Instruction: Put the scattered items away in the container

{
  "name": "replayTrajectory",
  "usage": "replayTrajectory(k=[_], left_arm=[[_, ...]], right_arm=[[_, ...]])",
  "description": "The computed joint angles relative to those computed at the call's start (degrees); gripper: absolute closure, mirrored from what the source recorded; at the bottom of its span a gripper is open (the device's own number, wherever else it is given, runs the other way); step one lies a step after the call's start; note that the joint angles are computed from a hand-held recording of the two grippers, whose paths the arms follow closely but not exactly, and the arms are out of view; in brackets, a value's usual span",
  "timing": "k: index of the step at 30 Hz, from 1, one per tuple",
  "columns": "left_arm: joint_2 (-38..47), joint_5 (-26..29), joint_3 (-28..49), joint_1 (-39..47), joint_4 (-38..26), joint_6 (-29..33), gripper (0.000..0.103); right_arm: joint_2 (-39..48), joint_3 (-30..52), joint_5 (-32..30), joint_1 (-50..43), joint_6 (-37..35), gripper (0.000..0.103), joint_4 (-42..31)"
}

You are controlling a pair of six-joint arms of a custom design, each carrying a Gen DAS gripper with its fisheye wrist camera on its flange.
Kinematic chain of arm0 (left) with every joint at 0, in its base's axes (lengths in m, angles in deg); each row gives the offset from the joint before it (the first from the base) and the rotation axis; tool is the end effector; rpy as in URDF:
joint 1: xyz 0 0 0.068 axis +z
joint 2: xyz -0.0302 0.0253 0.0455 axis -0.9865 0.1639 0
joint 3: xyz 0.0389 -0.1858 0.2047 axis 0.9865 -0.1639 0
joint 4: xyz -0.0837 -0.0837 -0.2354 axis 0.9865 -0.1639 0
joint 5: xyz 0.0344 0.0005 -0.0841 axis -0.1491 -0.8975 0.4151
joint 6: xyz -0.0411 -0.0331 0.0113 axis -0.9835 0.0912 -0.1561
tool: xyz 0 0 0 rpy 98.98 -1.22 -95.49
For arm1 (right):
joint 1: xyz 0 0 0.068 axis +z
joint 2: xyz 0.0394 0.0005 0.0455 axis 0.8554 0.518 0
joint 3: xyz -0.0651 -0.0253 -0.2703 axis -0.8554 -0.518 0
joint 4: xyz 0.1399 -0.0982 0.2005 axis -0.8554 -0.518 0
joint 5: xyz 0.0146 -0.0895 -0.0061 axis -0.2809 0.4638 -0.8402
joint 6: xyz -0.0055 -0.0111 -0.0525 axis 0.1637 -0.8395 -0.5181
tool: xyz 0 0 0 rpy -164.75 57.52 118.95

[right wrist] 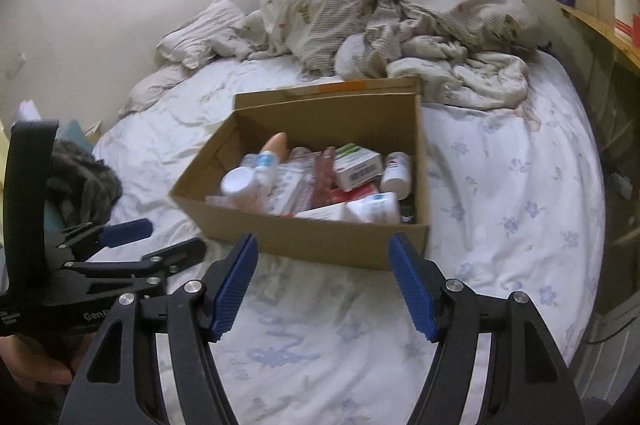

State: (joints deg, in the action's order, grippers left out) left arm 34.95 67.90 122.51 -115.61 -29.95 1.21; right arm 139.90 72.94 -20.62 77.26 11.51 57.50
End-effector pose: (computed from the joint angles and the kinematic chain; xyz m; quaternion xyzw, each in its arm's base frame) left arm 0.2359 -0.1560 0.1852 0.0748 0.9507 -0.0466 0.2973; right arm 0.1718 0.0598 0.1888 -0.0576 0.9124 0.1355 0.3818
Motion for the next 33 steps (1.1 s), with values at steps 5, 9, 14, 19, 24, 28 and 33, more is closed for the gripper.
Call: replayTrajectory(k=[5,9,14,19,24,28,33], left_arm=[[-2.11,-1.69,-1.25,-2.08,-0.62,-1.22,0.023],[-3.60,-3.88,-2.88,-3.44,0.10,-2.93,0.023],[-3.69,-3.99,-3.31,-3.57,0.06,-3.48,0.023],[-3.61,-4.04,-3.04,-3.77,-0.37,-3.14,0.023],[-3.95,-5.69,-1.96,-4.68,-1.96,-2.61,0.023],[-4.16,-6.21,-1.32,-5.01,-2.82,-2.76,0.023],[-3.67,-7.11,-0.02,-5.51,-3.70,-3.27,0.023]], right_arm=[[-2.14,-1.16,3.43,5.10,3.45,0.031,-1.59],[-4.20,-1.50,5.41,6.87,3.40,0.031,-2.47],[-4.86,-1.82,6.50,7.92,4.34,0.031,-3.09],[-5.63,-1.97,7.63,8.49,4.88,0.031,-3.55],[-6.52,-2.04,6.68,7.72,4.63,0.031,-3.50],[-6.51,-2.04,5.68,6.83,4.56,0.031,-3.51],[-7.02,-2.23,3.15,4.47,4.50,0.031,-3.36]])
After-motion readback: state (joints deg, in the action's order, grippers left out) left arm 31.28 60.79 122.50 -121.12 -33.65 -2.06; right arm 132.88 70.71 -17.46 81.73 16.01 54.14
